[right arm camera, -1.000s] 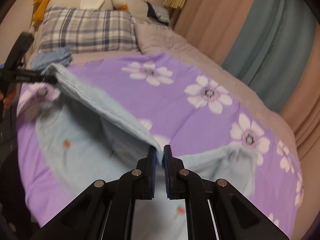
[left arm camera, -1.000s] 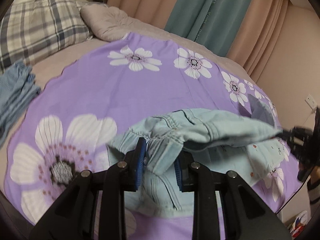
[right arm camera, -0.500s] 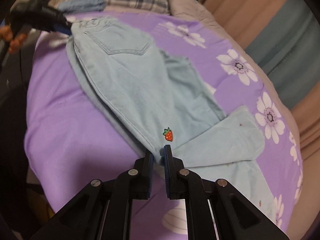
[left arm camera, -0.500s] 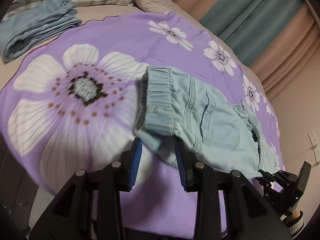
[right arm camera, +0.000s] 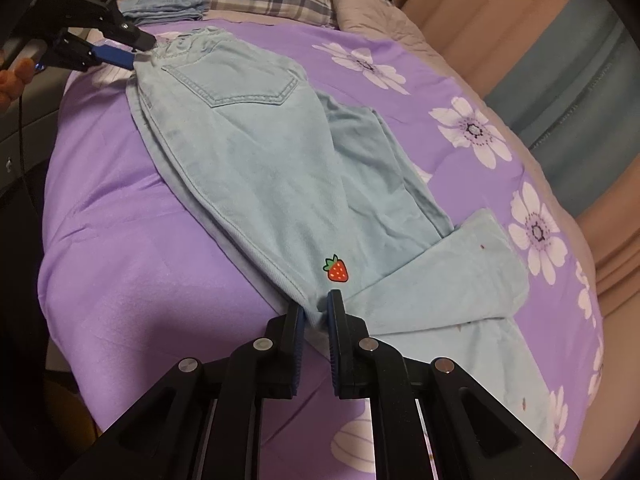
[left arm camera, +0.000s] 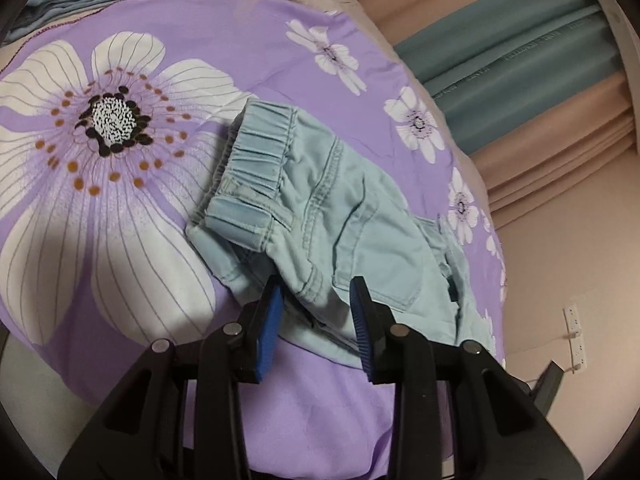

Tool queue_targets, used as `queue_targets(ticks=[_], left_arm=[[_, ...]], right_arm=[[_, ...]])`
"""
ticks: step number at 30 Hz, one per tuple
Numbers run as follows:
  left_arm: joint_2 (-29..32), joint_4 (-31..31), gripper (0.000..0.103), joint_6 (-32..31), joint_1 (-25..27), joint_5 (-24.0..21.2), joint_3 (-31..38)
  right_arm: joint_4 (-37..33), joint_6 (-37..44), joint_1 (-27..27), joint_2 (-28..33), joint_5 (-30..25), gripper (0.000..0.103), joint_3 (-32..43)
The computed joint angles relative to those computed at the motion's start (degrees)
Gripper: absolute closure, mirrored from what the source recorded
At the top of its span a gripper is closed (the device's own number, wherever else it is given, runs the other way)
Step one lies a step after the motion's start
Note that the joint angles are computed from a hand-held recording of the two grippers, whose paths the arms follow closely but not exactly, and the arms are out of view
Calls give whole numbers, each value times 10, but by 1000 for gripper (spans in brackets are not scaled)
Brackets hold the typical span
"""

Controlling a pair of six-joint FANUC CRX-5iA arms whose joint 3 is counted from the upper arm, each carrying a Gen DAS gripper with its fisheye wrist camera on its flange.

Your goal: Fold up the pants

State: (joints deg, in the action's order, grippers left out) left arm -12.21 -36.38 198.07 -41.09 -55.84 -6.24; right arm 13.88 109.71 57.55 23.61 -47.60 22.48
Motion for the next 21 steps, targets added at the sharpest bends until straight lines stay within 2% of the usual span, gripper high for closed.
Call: queue_targets(ticks=[1,2,7,10,15,17,19,21], left_arm=[[4,-2,87,-1,-2,-11,6],[9,-3,89,-6,-6,-25,15],[8,-17,89,-6,-22,-47,18],[4,12,89,-20,-9,-39,5],[8,39,84,-75,-13,-73,16],[18,35,82,-108,-27,-115,40],[28,24,81,-131,-41,-142,61],[37,7,75,-152,-54,-150,79]], right_arm=[[2,-1,0,-1,2,95,-3],[4,-3,1,-3,5,95,-6],[14,-4,2,-19,23,95,-25],[16,-5,3,-20,19,95,-26],[30,-4,5,-13,8,95,-27],[23,8,4,-16,1,95,-24],[4,21,-1,-19,-16,95,-12],[-28,29,-10,-22,-35,95,7]])
